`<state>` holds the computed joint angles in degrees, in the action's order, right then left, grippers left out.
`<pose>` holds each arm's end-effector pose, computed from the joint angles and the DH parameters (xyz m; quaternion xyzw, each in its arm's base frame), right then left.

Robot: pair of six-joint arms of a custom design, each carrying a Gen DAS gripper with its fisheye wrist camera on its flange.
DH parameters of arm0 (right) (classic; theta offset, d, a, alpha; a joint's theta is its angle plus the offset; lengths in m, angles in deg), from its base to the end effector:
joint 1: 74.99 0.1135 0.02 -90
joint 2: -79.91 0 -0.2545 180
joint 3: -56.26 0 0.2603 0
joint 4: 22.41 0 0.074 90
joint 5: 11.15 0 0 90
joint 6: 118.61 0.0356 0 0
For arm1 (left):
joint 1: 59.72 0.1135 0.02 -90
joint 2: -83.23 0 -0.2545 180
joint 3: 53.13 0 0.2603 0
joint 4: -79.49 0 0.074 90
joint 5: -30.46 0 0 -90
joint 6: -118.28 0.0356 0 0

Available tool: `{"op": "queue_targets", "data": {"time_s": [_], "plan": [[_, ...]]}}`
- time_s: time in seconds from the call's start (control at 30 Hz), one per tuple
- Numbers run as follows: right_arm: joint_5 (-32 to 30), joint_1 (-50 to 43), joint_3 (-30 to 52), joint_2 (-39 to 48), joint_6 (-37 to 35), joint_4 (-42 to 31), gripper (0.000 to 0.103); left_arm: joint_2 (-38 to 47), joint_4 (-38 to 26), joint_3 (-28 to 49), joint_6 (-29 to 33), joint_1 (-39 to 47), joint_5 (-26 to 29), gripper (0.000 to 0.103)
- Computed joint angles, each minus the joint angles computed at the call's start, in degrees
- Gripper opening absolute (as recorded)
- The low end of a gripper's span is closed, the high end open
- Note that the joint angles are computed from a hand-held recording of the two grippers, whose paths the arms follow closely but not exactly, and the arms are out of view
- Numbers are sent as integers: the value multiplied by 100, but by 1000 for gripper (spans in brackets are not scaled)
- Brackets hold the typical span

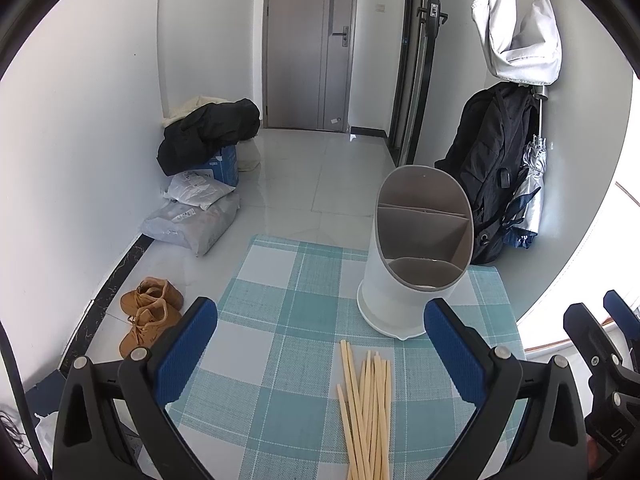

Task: Organize utensils
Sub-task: 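Lower the right tool onto the chopstick pile and grasp one chopstick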

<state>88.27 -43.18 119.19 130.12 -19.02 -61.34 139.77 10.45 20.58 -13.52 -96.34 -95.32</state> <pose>0.1806 0.1052 0.3182 -0.1205 0.8387 0.1209 0.5172 0.1664 -0.0978 0.3217 -0.1409 0.8940 0.0285 0.4244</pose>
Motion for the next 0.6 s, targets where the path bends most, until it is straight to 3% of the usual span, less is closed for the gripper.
{"op": "queue_targets", "data": {"time_s": [0.33,0.53,0.6], "plan": [[117,171,41,215,36,-40,103,23,-293,29,-10,308,233,101],[-345,312,266,1045,-192,-303,102,-137,-250,-120,215,1236,995,101],[-483,344,369,1398,-307,-401,96,-152,-216,-156,335,1526,1159,101]]}}
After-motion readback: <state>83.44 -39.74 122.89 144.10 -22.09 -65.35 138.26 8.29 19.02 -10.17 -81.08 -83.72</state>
